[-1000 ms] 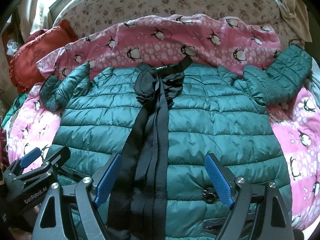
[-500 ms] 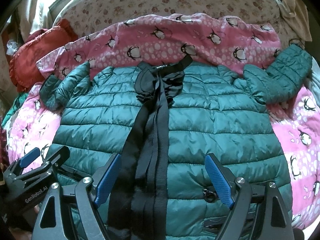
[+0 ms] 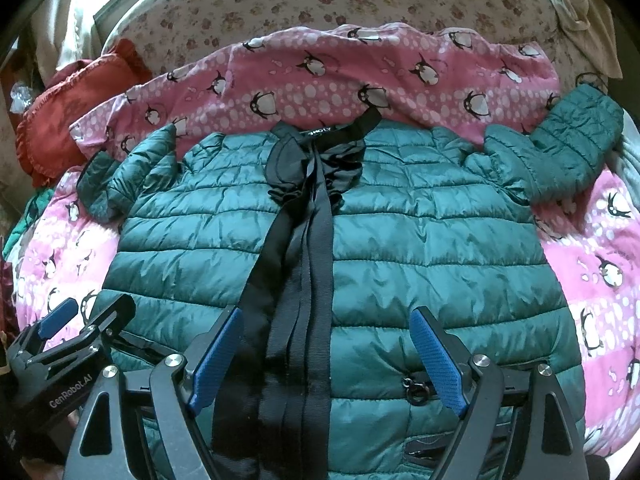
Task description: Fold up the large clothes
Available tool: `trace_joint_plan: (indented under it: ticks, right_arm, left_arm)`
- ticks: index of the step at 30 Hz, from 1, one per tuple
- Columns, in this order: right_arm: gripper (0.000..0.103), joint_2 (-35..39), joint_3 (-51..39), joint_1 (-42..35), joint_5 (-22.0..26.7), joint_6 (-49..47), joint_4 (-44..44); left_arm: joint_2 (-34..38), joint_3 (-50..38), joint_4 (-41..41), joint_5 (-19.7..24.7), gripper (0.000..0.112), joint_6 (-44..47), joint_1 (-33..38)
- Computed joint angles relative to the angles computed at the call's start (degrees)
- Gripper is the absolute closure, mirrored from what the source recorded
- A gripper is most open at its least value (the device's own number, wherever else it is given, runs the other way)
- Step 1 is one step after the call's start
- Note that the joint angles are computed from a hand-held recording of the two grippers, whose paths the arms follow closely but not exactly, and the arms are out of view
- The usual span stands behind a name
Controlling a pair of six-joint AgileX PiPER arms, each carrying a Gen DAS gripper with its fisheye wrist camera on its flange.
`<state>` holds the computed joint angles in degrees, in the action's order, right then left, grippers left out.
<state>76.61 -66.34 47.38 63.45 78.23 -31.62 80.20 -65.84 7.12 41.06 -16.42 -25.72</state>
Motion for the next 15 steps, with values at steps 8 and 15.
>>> trace_joint_plan:
  ticks: [8, 15]
  right_arm:
    - [0.020, 0.1, -0.2, -0.2, -0.2, -0.1, -0.3]
    - [0.020, 0.1, -1.5, -3.5, -0.7, -4.6, 2.9]
  left_arm:
    - [-0.1, 0.0, 0.0, -0.1, 0.010, 0.3, 0.2]
    - [0.3, -1.3, 1.3, 0.4, 0.010, 0.0, 0.3]
